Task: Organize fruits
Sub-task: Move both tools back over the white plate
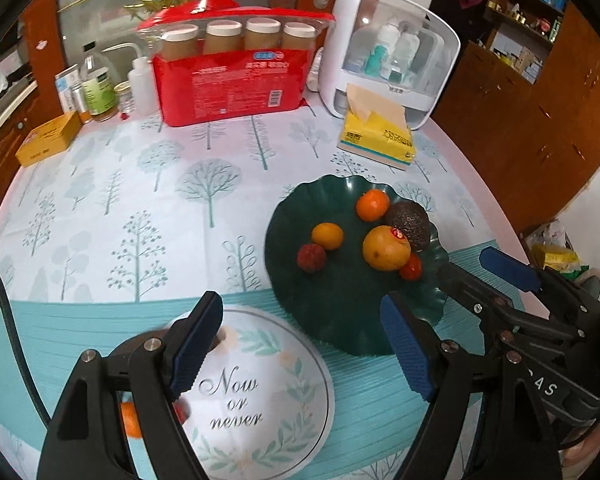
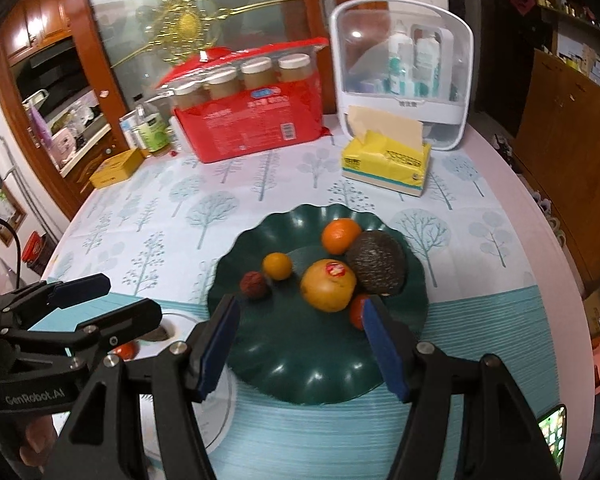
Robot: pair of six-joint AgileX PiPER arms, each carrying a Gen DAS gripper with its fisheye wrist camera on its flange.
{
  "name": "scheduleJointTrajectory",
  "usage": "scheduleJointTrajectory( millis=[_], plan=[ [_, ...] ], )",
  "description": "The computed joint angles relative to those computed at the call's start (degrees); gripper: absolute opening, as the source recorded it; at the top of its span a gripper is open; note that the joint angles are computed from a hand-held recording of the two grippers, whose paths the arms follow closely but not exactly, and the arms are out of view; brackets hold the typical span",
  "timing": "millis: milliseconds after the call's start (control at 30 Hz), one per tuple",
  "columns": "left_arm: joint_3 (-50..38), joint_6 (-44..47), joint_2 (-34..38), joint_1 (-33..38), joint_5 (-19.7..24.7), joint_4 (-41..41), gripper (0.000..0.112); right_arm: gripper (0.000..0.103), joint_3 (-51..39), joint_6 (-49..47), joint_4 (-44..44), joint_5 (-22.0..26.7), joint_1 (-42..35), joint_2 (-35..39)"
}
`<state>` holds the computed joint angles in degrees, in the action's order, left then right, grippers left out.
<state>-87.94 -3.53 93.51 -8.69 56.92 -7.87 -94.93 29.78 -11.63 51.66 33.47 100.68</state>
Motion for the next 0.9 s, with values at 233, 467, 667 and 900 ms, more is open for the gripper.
scheduleJointTrajectory(
  millis=[233,467,667,900],
  plan=[
    [5.27,-1.68,-6.27,2.07,0.18,1.26,0.08,0.064,0.23,-0.59,-0.32,0.24,3.88,-1.72],
    [11.58,-0.17,-13.38,7.3,0.75,0.51,0.08,0.064,1.31,-1.17,-0.19,-0.28,8.21,-3.27],
    [17.39,1.91,-19.66,12.44,0.83,0.46,0.08,0.064,2.93,-1.72,-0.34,-1.08,12.22,-3.91],
    [25.24,5.88,-25.9,19.23,0.66,0.26,0.08,0.064,5.13,-2.61,0.05,-2.31,16.93,-3.07]
  ],
)
